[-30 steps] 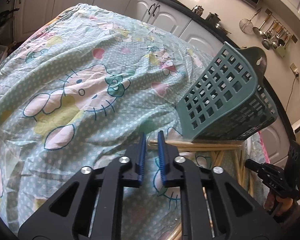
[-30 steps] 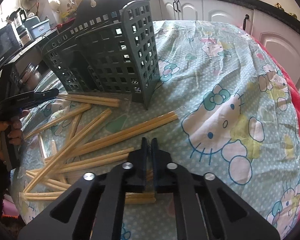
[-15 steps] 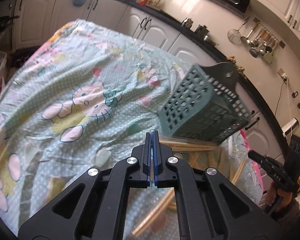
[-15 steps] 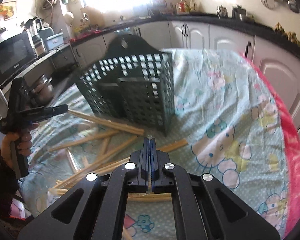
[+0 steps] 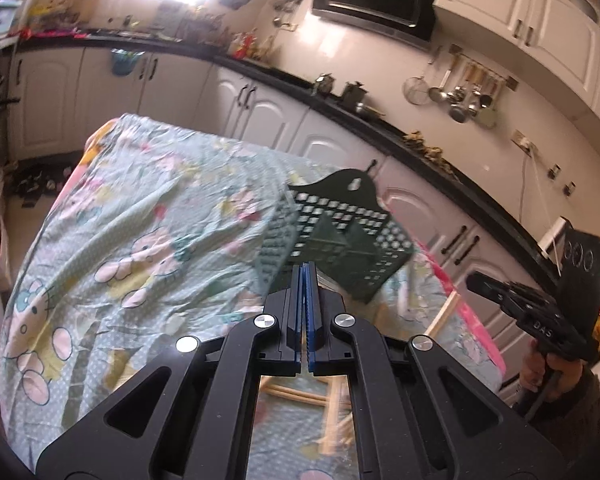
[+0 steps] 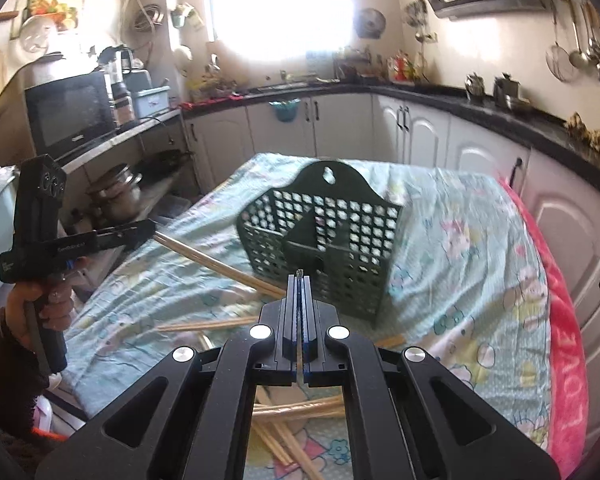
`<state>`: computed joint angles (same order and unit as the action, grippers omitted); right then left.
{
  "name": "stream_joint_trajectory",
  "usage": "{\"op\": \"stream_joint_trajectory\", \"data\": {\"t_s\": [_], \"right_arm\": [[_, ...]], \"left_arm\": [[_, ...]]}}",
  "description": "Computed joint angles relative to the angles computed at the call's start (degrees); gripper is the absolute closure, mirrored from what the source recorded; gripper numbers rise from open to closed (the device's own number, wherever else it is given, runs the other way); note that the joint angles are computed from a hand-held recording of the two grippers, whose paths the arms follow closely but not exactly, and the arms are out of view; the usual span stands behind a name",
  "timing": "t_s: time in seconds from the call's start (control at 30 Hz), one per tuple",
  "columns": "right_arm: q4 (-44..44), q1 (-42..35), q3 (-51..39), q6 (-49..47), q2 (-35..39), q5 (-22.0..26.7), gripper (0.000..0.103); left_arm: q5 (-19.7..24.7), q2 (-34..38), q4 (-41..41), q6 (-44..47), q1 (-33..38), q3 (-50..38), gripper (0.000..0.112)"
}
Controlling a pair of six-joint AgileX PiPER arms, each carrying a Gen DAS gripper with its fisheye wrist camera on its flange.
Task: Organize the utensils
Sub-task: 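Lift the held chopstick with the left gripper and carry it above the basket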
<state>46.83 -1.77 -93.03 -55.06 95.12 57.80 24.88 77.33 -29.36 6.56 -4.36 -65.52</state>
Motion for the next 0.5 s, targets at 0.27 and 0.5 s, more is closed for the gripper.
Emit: {"op": "stream_joint_trajectory", "data": {"t_s": [0.27,0.5], "right_arm": [[2.1,0.9,-0.8,-1.6,-2.6,1.3,0.102],[3.0,0.8,-3.8,-1.4,-3.4,3.0,0.102]], "left_arm": [[1.7,-1.3,10.9,-10.0,-5.4,-3.7,0.112],[4.0,-1.2,12.9,-11.2,-7.1,-8.9,0.112]]}}
